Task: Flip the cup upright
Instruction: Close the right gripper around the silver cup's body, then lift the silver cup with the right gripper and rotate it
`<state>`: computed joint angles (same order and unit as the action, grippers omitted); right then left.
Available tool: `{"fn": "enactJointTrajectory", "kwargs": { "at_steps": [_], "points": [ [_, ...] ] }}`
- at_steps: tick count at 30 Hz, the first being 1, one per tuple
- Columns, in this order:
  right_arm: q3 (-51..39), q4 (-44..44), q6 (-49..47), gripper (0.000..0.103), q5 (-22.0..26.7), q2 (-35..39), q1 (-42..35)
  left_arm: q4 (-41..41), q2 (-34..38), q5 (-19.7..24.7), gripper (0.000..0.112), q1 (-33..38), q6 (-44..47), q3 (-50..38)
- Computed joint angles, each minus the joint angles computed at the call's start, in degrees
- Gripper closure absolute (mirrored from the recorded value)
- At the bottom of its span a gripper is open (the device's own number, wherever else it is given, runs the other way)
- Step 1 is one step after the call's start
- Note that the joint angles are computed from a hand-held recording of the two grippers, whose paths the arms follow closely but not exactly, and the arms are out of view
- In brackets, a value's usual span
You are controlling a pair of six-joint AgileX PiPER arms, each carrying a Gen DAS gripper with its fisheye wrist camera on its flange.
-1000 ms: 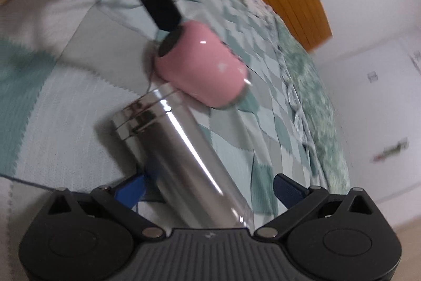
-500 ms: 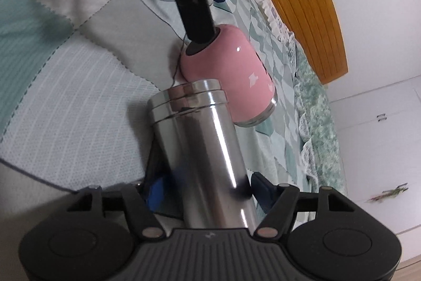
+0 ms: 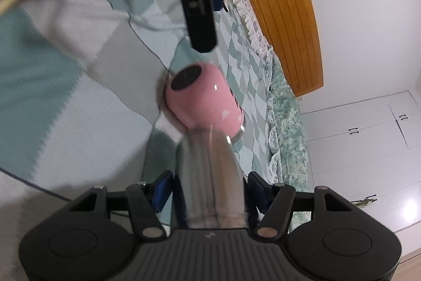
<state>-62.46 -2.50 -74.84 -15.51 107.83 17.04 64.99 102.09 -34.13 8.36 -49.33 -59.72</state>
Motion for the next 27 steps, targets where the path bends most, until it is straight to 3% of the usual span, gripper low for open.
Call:
{"fn": "enactJointTrajectory", "kwargs": {
  "at_steps": [6,14,19,25,27],
  "points": [
    [6.4,21.9,-17.7,0.043,0.4,-6.5,5.7,4.0,-5.8,-4.1,0.009,4.0,-2.4,5.2],
    [14.9,39.8,-27.3,0.043,-3.0,-15.3,15.7,10.4,-12.5,-11.6,0.009,11.3,-4.3,12.3],
    [18.2,44.1,-22.5,0.043,-4.3,-16.9,20.5,14.9,-15.0,-15.8,0.009,16.6,-4.1,16.1],
    [20.6,43.2,-12.9,0.043,-5.4,-15.5,21.6,18.6,-16.2,-19.3,0.009,22.1,-3.2,19.8],
    [19.2,46.6,-13.4,0.043,-1.9,-15.2,19.2,19.5,-16.2,-20.0,0.009,23.4,-3.1,20.3]
  ]
}}
